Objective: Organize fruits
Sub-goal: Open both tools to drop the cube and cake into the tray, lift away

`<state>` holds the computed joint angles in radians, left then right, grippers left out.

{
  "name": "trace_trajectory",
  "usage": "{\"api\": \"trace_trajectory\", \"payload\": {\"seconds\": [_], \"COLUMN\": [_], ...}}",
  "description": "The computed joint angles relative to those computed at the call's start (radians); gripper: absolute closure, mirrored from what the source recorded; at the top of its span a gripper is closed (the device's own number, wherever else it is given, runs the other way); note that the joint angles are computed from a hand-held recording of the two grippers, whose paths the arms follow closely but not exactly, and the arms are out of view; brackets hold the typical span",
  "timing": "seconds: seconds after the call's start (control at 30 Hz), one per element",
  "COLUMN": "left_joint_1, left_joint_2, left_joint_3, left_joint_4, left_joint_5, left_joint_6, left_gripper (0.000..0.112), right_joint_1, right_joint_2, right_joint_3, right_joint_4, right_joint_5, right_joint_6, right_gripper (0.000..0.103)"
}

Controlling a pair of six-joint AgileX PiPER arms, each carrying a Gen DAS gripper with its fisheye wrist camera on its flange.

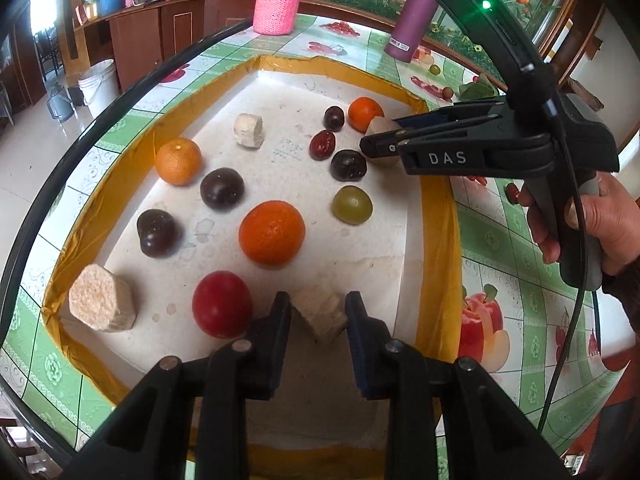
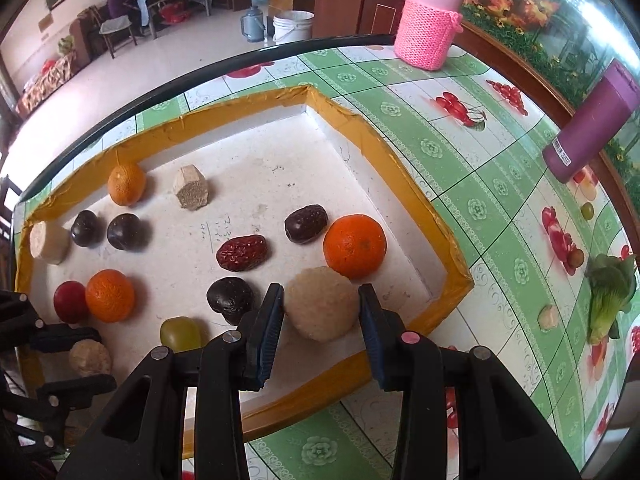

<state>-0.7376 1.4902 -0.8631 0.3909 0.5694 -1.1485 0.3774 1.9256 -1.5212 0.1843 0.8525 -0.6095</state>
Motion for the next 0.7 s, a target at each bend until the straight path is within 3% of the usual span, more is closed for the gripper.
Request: {"api": "trace_trajectory", "payload": {"seconds": [0.17, 0.27, 0.4, 0.47, 0.5, 0.53, 0.6, 0.7], "left_joint_1": [0.01, 0.01, -0.018, -0.051, -0.077, -0.111, -0.199, -0.356], "left_joint_2": [-0.024, -0.044, -0.101, -0.151, -0.176, -0.202, -0.258, -0.309], "left_joint_3": [0.021, 0.039, 0.073, 0.1, 0.115, 0.13, 0.166, 0.18], "left_joint_4": [-0.012, 0.002, 0.078, 0.162, 0.218, 0.284, 0.413, 0.492], "left_joint_5": [-0.005, -0.01, -0.01, 0.007, 0.029, 0.064, 0.152, 0.364], "left_joint_6": [0.003, 0.001, -0.05, -0.138, -0.206, -0.292, -0.475, -0.681], "left_gripper": [0.079, 0.067, 0.061, 0.054, 0.045, 0.042, 0.041, 0.036], "right_joint_1": [0.004, -0.008, -0.026, -0.047, -0.047, -0.044, -0.033, -0.005], "right_joint_2": [-0.023, -0.077, -0.203, -0.296, -0.35, -0.417, -0.531, -0.68], "right_joint_3": [0.019, 0.06, 0.152, 0.226, 0.274, 0.336, 0.443, 0.566], "right_joint_4": [-0.021, 0.005, 0.012, 0.058, 0.058, 0.049, 0.036, 0.018], "right_joint_5": [-0.009, -0.014, -0.035, -0.043, -0.06, -0.089, -0.134, -0.145], "right_joint_6": [0.034, 0.035, 0.084, 0.087, 0.104, 0.128, 0.165, 0.212], "right_gripper": [0.066, 0.066, 0.065, 0.059, 0.052, 0.04, 0.027, 0.027]}}
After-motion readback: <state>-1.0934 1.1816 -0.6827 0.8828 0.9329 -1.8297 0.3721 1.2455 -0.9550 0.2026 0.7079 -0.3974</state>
